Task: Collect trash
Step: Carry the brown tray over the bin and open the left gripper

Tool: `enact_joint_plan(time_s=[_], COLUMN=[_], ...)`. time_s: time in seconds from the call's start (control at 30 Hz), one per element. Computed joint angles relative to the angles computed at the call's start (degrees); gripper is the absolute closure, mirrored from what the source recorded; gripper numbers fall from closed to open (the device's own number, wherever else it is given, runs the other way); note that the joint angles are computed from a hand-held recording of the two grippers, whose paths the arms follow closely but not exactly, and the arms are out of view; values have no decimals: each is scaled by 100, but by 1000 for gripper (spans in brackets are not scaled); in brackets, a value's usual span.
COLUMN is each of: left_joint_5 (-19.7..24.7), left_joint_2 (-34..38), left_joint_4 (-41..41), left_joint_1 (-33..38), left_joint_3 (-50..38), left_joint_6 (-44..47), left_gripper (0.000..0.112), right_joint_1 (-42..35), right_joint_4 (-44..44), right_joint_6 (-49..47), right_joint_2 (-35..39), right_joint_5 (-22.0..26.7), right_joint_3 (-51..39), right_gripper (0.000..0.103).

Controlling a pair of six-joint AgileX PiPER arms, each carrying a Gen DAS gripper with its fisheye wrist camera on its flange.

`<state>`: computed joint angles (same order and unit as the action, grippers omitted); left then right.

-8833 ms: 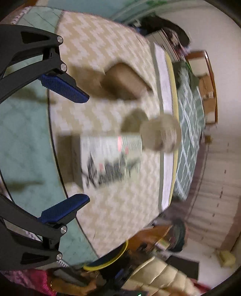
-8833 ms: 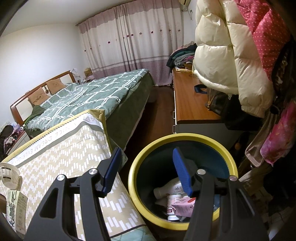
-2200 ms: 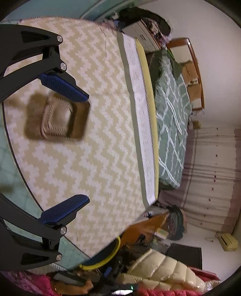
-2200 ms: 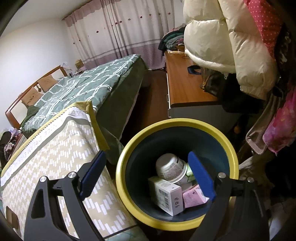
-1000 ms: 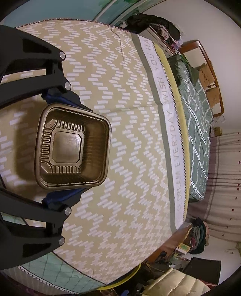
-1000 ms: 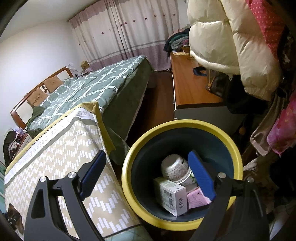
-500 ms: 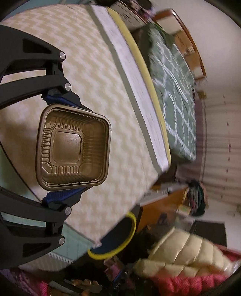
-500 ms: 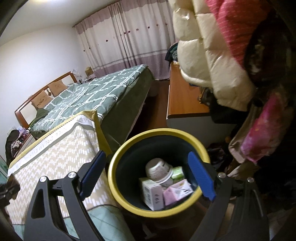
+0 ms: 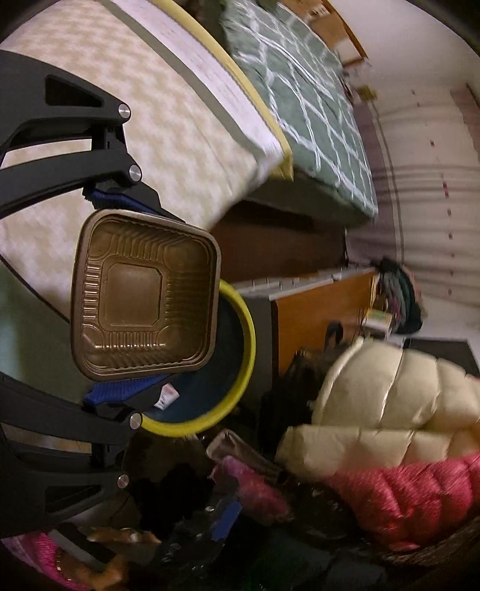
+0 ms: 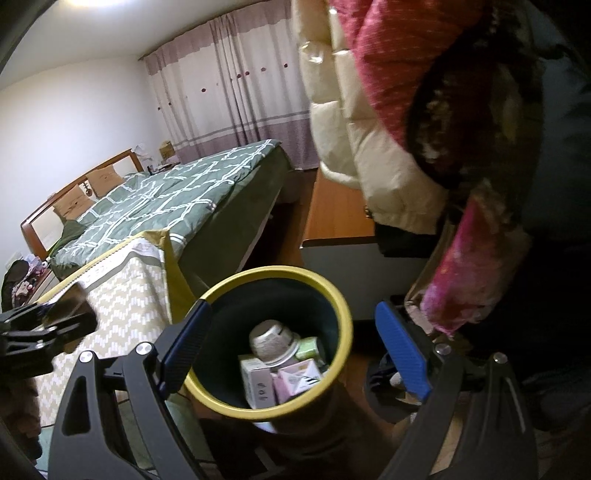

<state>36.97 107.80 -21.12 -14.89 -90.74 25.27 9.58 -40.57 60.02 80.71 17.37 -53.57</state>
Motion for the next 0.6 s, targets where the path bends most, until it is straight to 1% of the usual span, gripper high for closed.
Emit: enact_joint_plan(time_s=[0.1, 0.27, 0.4, 0.43, 0.47, 0.53, 0.6], left_joint_5=[191, 800, 1260, 1454, 1528, 1794, 1932], left_joint_2=[564, 1623, 2345, 2596, 2707, 3082, 3269], left_joint_4=[358, 793, 1121, 1219, 1244, 1377, 1411], left_joint_1=[-377, -798, -973, -1020, -1032, -1096, -1117], left_joint_3=[-752, -2150, -3136, -3514, -3663, -4227, -4506], left_joint_6=[-401, -944, -1347, -1454, -1482, -1603, -1639], left_gripper=[43, 43, 43, 43, 43, 43, 43], right_joint_1=[-137, -409, -582, -616, -642, -679, -658], right_joint_4=[73, 352, 621, 701, 775, 878, 823], right_joint_6=[-163, -518, -770, -857, -941, -1059, -986], right_joint_2=[-98, -188, -300, -333, -362, -436, -449], right_joint_5=[-25, -176, -304, -325, -333, -331, -304], right_joint_3=[97, 261, 412, 444, 463, 510, 508], right_gripper=[18, 18, 18, 18, 18, 18, 18])
